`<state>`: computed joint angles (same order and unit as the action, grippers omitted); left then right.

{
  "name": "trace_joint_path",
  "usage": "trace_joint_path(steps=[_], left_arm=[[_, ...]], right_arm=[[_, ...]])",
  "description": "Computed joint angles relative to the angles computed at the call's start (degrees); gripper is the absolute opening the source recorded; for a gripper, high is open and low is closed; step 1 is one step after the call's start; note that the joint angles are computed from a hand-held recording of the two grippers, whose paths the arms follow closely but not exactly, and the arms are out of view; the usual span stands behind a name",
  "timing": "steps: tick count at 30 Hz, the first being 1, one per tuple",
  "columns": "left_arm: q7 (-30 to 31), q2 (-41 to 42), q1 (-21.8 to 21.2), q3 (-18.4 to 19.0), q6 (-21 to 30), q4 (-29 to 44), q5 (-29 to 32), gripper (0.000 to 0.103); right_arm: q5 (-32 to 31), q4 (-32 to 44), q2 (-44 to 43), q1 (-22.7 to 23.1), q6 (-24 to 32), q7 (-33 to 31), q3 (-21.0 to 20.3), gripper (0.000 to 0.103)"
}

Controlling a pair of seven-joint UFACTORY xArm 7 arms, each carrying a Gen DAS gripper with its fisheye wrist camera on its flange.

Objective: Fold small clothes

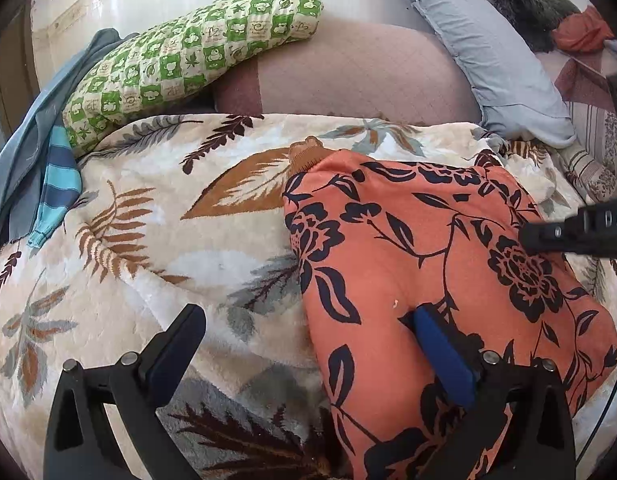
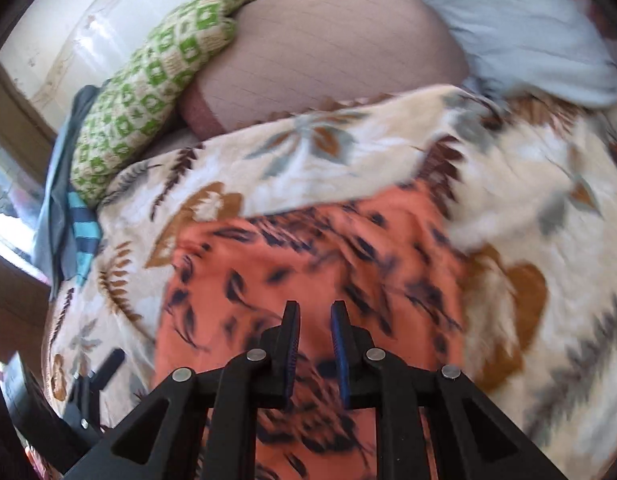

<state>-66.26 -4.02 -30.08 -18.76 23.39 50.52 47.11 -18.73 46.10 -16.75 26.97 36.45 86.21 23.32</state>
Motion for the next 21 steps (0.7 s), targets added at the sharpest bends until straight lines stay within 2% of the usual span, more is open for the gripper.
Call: trace_joint_path(steps=[2, 4, 12, 21], left_arm=[[2.6, 0.5, -0.2, 0.5, -1.8, -0.5, -3.6, 0.103], [3.0, 0.7, -0.2, 0.7, -3.0, -0.9, -5.6, 0.103], [5.7, 1.6, -0.8, 0.9, -3.3, -1.0, -13.9, 0.103], [3.9, 1.9, -1.9, 0.5, 1.0, 0.9, -6.0, 0.103]], right_arm=[[1.2, -3.5, 0.0, 1.2, -2.8, 2.0, -0.8, 0.023], [-4.8, -5.9, -0.8, -2.4, -6.6, 7.0, 2.8, 0.023], [-1.9, -5.7, -1.0, -0.7, -6.3, 2.3, 0.3, 0.023], [0.4, -7.9, -1.8, -1.3, -10.4, 1.6, 0.3, 0.023]])
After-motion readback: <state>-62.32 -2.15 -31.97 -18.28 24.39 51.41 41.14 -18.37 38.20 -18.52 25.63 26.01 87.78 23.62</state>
